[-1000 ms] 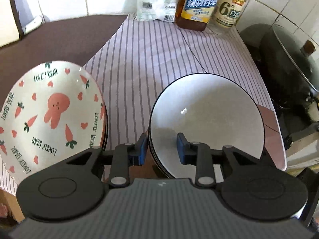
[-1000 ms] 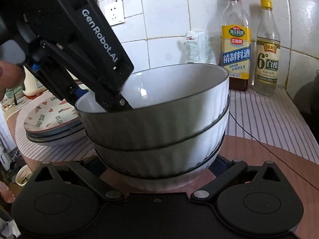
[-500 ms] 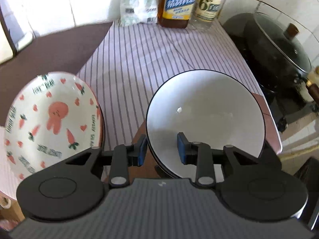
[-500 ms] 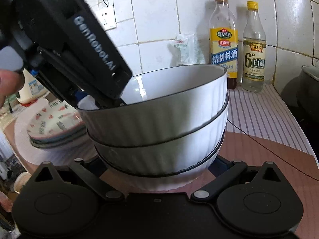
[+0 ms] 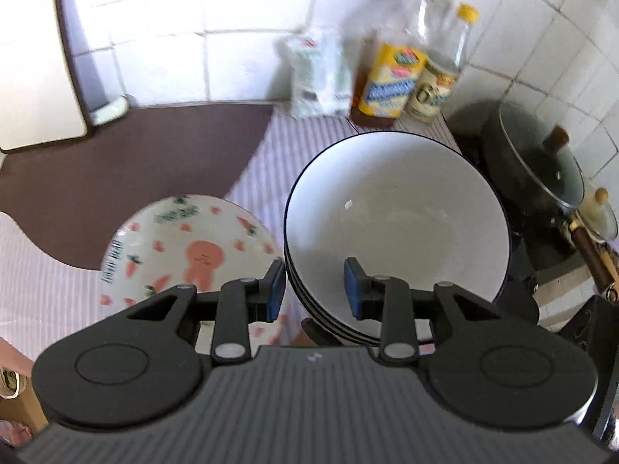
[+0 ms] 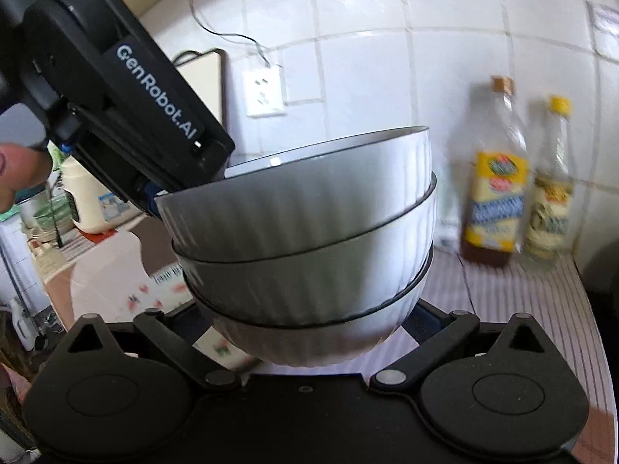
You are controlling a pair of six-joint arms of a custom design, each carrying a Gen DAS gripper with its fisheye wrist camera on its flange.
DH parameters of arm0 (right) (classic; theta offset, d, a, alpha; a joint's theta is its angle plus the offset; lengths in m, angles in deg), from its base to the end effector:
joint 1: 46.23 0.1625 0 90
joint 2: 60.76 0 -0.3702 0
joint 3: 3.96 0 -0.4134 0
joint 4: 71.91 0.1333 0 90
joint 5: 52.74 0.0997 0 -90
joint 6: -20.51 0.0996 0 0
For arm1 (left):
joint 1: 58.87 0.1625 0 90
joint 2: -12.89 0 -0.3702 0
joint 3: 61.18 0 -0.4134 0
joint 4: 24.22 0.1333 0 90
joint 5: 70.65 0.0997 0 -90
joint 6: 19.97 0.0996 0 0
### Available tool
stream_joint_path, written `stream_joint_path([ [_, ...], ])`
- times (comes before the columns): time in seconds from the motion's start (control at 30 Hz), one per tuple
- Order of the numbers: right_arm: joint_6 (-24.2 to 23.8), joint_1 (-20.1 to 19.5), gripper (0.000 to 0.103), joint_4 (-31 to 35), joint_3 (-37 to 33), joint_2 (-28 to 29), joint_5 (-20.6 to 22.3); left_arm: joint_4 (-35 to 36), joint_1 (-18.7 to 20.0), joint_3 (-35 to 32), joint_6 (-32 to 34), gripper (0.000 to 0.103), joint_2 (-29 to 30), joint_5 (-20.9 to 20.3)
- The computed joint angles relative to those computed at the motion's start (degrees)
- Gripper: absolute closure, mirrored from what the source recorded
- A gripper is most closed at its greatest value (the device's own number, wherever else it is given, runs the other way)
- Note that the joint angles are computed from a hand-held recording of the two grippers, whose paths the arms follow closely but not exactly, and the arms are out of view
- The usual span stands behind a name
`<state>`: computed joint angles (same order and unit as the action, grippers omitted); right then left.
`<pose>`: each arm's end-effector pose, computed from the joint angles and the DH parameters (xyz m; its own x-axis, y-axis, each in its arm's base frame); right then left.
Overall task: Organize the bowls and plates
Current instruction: 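Carry the bowl stack with the left gripper onto the bunny plate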
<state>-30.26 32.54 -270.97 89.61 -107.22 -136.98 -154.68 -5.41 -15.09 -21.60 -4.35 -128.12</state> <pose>0.0099 -0.6858 0.1694 -0.6990 -0.2897 0.6538 -0.7114 0.3745 -0.5947 -0.3442 -0.7783 0.0106 -0.7581 0.3925 -0.5208 0.5619 0.7985 -0.2162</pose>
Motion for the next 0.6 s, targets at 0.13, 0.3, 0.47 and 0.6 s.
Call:
stream_joint_path([
  [0.13, -1.6, 2.0, 0.0, 2.8, -3.1, 1.7, 0.5, -0.3, 1.2, 1.4, 1.3, 0.073, -2.8, 0.3],
  [0.3, -2.4, 4.1, 0.0, 4.9, -7.6, 6.0, 0.6, 0.5, 2.8, 2.3, 3.1, 0.073, -4.9, 2.0],
  [0.47, -1.2, 5.4, 0.0, 6.2, -11.9, 10.7, -0.7, 4.1, 5.0, 0.1, 4.9, 0.072, -4.4, 3.0],
  [0.6, 0.2, 5.1, 0.0, 6.8, -14.4, 13.9, -1.2, 6.1, 6.5, -2.2, 5.9, 0.072, -2.9, 2.7],
])
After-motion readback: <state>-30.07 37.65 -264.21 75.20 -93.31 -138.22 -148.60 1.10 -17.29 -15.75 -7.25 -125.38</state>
